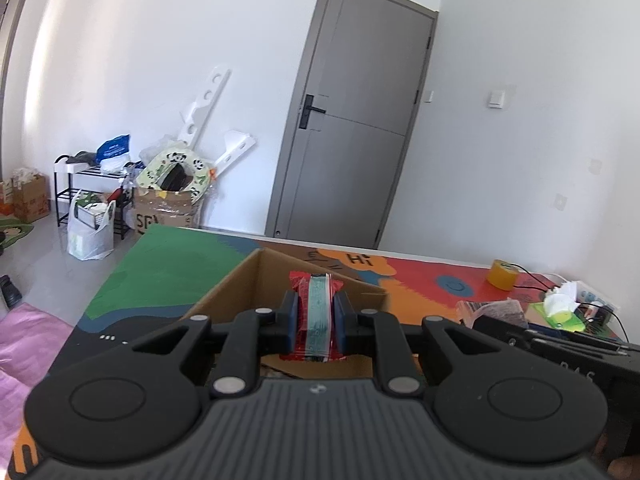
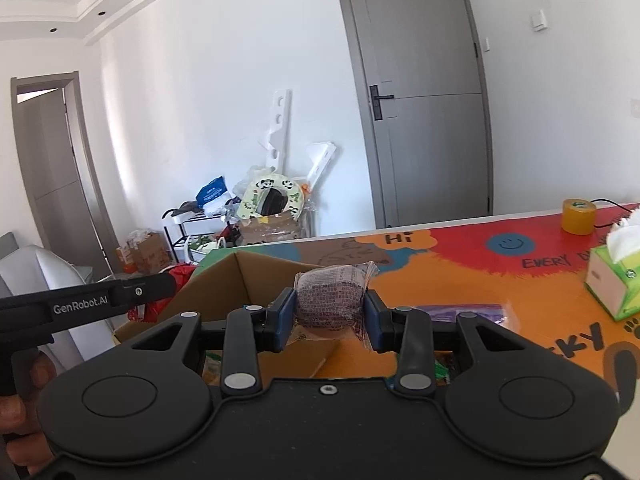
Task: Organize snacks
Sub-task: 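Carry both snacks over the cardboard box and release them inside, then move both tools back from the box toward the snack pile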
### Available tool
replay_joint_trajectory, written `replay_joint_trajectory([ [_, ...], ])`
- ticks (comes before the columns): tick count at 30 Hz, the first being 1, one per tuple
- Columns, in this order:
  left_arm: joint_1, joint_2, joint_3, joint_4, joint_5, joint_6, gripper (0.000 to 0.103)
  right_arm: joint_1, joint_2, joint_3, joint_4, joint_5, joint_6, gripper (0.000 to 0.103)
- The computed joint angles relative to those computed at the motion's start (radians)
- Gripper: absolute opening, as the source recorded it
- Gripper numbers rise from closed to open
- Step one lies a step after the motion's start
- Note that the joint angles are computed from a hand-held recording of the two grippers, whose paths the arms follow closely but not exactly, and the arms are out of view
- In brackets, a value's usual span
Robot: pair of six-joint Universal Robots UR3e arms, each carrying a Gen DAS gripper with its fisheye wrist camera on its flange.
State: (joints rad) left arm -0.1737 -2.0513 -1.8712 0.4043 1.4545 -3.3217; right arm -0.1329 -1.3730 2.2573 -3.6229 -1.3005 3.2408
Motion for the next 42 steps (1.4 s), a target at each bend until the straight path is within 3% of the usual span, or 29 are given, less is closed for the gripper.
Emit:
replay_joint_trajectory([
  [11, 0.072, -0.005, 0.013, -0.076, -0.078, -0.005, 0.022, 0.095, 0.093, -0.146, 0.061, -0.053, 0.004, 0.037],
  [20, 0.118, 0.037, -0.047, -0.058, -0.079, -0.001, 0.027, 0.144, 0.143, -0.228, 0.101, -0.059, 0.008, 0.037],
  [25, 0.142, 0.059, -0.079, -0.048, -0.08, -0.006, 0.035, 0.169, 0.178, -0.288, 0.133, -0.053, 0.019, 0.038],
  [29, 0.137, 0.061, -0.078, -0.061, -0.065, -0.016, 0.049, 0.176, 0.178, -0.282, 0.115, -0.054, 0.033, 0.058],
  [36, 0.088, 0.052, -0.063, -0.057, -0.043, -0.028, 0.077, 0.102, 0.096, -0.149, 0.086, -0.033, 0.052, 0.06],
  [42, 0.025, 0.037, -0.042, -0.064, -0.012, -0.02, 0.084, 0.014, 0.021, -0.011, 0.044, 0.006, 0.049, 0.065],
])
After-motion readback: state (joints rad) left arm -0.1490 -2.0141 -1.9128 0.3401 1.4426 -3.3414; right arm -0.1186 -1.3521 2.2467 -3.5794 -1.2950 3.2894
